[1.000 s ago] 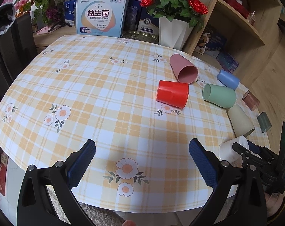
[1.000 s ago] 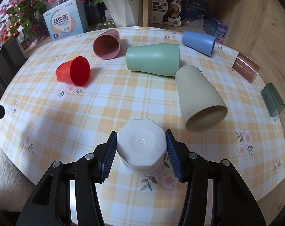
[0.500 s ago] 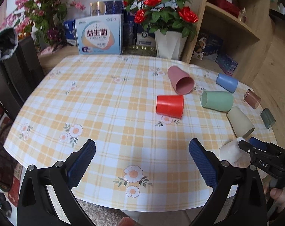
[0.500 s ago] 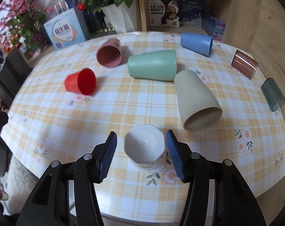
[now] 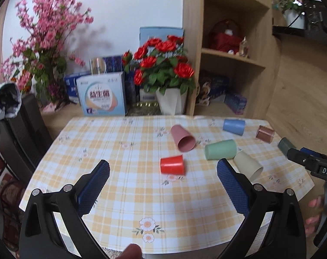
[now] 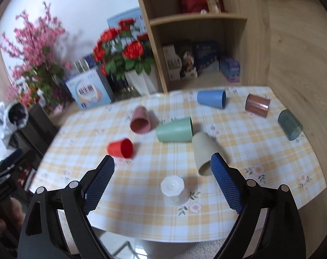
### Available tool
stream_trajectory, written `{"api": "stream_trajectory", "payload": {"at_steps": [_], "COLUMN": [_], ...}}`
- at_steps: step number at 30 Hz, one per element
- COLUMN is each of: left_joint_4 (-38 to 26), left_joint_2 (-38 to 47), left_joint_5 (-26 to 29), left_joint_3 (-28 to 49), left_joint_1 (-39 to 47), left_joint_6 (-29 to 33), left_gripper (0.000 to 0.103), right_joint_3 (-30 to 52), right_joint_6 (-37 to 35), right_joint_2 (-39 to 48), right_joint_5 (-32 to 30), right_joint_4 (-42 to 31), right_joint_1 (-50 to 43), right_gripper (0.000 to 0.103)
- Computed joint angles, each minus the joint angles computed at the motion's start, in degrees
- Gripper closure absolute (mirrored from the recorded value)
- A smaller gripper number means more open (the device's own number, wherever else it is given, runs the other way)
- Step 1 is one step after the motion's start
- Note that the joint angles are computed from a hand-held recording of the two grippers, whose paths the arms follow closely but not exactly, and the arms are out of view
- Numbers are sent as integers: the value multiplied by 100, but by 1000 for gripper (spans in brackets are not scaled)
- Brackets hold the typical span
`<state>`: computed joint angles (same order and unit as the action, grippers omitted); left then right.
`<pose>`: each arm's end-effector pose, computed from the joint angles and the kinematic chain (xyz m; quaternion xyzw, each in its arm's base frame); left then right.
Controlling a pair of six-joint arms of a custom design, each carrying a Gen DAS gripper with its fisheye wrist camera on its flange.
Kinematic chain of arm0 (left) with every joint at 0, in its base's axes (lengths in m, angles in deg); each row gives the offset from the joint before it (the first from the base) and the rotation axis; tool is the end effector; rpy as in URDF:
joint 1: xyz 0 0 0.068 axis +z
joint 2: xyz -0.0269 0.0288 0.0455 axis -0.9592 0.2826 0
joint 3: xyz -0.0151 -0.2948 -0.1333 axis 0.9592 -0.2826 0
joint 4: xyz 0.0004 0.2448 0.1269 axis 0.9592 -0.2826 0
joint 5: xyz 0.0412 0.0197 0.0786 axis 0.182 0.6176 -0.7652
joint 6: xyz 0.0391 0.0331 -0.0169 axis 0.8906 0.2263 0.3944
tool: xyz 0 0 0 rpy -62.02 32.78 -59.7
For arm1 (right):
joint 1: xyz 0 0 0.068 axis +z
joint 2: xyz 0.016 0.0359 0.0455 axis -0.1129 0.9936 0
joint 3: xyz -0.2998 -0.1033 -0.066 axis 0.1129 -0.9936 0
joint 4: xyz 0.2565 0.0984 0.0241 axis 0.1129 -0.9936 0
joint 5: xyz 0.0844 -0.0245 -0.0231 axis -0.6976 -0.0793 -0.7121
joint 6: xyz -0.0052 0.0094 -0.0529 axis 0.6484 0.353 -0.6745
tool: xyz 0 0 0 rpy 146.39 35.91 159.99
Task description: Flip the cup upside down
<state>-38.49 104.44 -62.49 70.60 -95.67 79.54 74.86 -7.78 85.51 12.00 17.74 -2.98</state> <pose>0.2994 -0.1146 0.3411 0.0642 0.8709 -0.0491 0.4848 0.2819 0.0199 0.3247 0.0686 0.8938 0.1002 0.4316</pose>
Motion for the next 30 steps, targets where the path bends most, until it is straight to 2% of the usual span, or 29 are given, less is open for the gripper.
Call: {"api": "stream_trajectory", "payload": {"at_steps": [8, 12, 14, 18, 30], "left_joint_4": [-83, -52, -52, -116, -185], "left_joint_2": [-647, -940, -1064, -1173, -1262], "left_joint_5": [-435, -612, -905, -1197, -1407], "left_joint_3": [267, 268, 229, 177, -20], "left_joint_1": [-554, -729, -857, -1034, -1261], "left_joint_6": [168, 84, 71, 87, -65], "left_gripper": [6, 6, 6, 6, 6], "right_joint_3": [388, 432, 432, 390, 125], "right_joint_6": [-322, -288, -237, -161, -87], "right_joint_2": [-1013, -1414, -1531, -1686, -1897], "right_joint_5": [677, 1480, 1739, 1996, 2552], "right_joint_4": [-516, -684, -782, -961, -904], "right_joint_1": [444, 918, 1093, 1298, 1503], "right_gripper": [16, 16, 16, 16, 16]}}
